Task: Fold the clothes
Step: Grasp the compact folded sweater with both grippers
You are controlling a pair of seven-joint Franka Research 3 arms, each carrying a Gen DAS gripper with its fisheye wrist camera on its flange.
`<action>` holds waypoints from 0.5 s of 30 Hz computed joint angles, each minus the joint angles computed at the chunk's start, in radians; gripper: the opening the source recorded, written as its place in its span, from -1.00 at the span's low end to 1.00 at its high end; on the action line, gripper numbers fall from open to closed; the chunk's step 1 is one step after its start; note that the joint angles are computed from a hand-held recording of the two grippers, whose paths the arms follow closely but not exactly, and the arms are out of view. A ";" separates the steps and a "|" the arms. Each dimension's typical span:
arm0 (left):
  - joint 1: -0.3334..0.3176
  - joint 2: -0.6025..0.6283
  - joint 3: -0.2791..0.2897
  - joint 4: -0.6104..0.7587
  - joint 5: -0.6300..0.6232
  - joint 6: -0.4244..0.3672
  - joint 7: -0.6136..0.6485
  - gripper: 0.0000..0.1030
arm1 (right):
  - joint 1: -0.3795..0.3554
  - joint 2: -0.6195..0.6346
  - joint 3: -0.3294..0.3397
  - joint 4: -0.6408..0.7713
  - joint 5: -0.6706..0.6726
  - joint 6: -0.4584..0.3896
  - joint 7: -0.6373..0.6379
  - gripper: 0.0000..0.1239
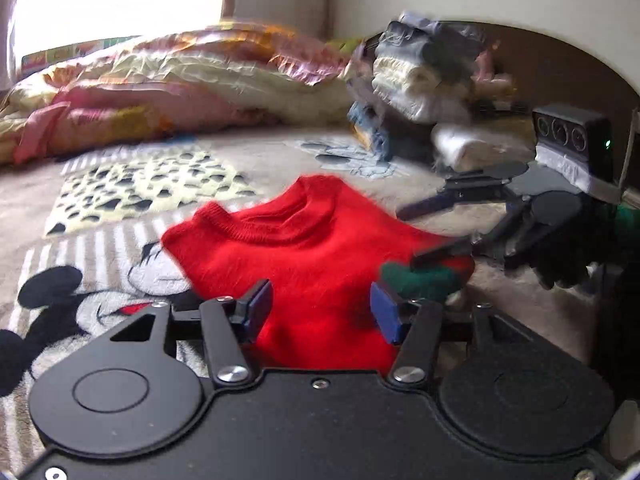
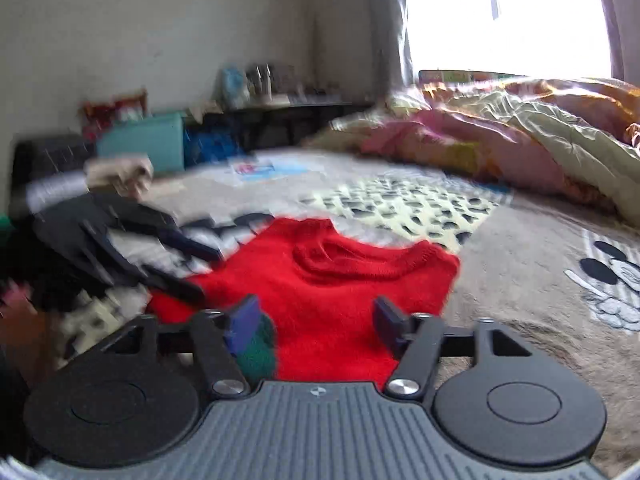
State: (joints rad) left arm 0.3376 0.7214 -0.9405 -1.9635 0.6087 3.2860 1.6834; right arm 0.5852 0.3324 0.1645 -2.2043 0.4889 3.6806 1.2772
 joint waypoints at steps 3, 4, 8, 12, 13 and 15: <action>0.061 0.096 -0.088 0.047 -0.004 -0.009 0.037 0.06 | -0.138 0.009 0.064 0.018 -0.190 -0.092 0.144 -0.05; 0.088 0.139 -0.128 0.061 0.000 0.001 0.043 0.06 | -0.148 0.003 0.061 0.028 -0.198 -0.081 0.146 -0.17; 0.005 0.176 -0.069 0.165 0.001 0.065 0.013 0.07 | -0.131 0.031 0.003 0.088 -0.204 -0.049 0.103 -0.16; -0.172 0.168 0.083 0.315 -0.039 -0.092 -0.016 0.13 | -0.158 0.121 0.003 0.193 -0.221 -0.135 0.086 -0.08; -0.204 0.154 0.117 0.335 -0.018 -0.119 -0.037 0.17 | -0.187 0.147 0.027 0.219 -0.245 -0.160 0.105 -0.03; -0.191 0.146 0.097 0.325 -0.084 -0.095 0.002 0.17 | -0.224 0.166 0.062 0.232 -0.278 -0.159 0.131 0.00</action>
State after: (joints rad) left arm 0.1465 0.8675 -0.8434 -1.6388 0.5248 3.1913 1.6851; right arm 0.3612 0.4987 0.2268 -1.9724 0.2112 3.5220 1.4086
